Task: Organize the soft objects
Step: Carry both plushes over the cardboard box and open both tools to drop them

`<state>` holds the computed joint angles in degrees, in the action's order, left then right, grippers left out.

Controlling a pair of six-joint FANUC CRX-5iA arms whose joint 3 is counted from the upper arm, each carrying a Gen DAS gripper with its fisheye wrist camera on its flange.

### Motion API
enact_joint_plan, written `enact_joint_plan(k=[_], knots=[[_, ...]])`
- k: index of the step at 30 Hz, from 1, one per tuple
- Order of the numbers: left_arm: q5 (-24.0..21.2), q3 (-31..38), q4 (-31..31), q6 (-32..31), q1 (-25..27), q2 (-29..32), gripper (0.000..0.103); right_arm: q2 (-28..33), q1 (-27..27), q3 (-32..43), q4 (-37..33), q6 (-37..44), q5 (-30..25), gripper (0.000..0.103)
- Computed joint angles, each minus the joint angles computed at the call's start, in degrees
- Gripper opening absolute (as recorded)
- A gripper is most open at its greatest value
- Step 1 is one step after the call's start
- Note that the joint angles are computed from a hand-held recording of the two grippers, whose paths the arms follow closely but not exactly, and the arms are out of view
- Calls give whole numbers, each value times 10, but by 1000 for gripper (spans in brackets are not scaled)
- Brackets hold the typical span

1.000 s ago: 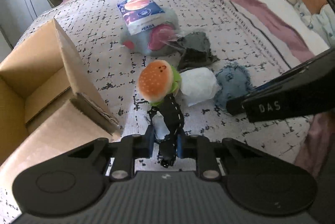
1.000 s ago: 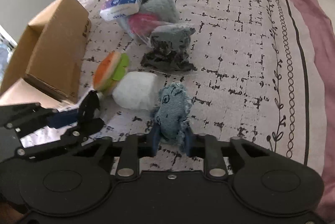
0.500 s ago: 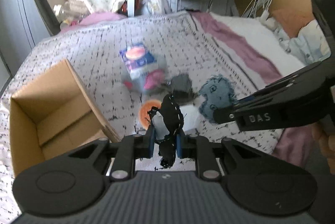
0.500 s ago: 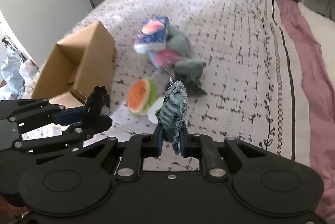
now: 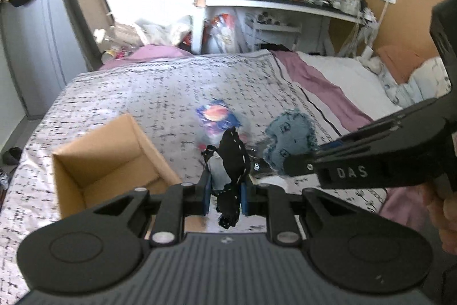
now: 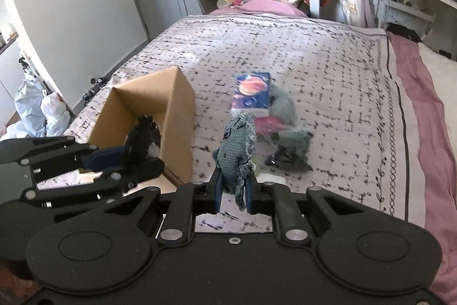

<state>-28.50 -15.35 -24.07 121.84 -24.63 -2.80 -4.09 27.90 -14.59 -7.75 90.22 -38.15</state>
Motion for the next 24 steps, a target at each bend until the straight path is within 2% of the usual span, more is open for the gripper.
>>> enact_joint_plan(k=[8,12,18,24], knots=[[-21,-21,-38,68,35,-30,19,25,30,38,-21,25,-1,16],[-23,-43,-29,74,63,-41,19,45,44,62,-38,46,-11,16],[-15,-72,-4,62,103,-50,19,81,65,97,-43,76,-25,16],[4,-96,51,0,142,-49,19,116,75,135,-62,90,-66,16]])
